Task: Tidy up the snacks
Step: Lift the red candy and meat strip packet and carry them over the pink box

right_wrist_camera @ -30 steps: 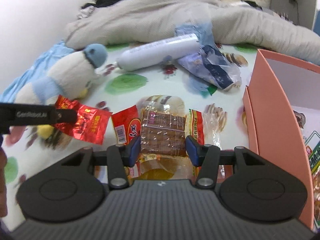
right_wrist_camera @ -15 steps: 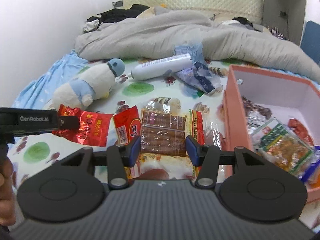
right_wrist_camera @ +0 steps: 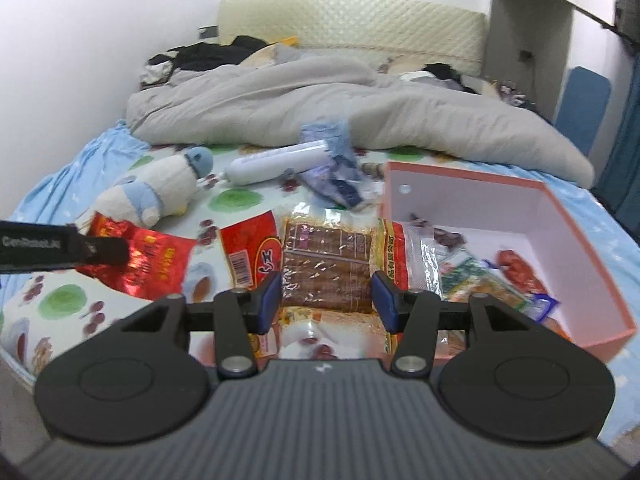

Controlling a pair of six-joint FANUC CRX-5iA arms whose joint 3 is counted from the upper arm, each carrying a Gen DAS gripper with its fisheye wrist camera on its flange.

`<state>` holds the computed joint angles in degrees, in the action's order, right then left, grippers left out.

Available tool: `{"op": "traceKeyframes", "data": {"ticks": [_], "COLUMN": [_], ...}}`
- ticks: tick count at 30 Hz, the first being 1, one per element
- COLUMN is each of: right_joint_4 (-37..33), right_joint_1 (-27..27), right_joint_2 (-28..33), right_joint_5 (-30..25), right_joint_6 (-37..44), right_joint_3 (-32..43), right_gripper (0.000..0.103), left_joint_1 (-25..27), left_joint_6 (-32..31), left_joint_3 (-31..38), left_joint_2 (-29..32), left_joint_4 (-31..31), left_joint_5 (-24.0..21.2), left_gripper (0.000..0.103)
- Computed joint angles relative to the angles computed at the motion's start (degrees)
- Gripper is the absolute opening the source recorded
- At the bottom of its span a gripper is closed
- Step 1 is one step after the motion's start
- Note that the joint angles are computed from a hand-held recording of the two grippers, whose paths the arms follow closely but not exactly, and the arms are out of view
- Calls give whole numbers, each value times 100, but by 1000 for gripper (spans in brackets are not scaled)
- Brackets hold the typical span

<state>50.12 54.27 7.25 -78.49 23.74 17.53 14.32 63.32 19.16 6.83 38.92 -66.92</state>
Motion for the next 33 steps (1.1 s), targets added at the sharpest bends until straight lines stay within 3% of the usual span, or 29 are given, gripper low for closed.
{"op": "traceKeyframes", "data": {"ticks": [10, 19, 25, 33], "right_joint_4": [293, 322, 86, -340], "right_joint_1": [14, -192, -608, -1369], "right_joint_2": [-559, -1048, -1191, -1160], "right_joint_5": [-485, -697, -597, -184], "right_joint_6": [-446, -700, -568, -85], "right_joint_3": [-546, -1000, -1115, -1055], "right_gripper": [52, 52, 52, 52], "left_joint_1": [-544, -1221, -1717, -2309], "left_joint_6": [-113, -35, 270, 883], "left_joint_3": [119, 598, 1416, 3402], "left_joint_2": [-27, 298, 894, 2271], "left_joint_4": [194, 117, -135, -604], "left_joint_5": [-90, -210, -427, -987], "left_gripper": [42, 42, 42, 43]}}
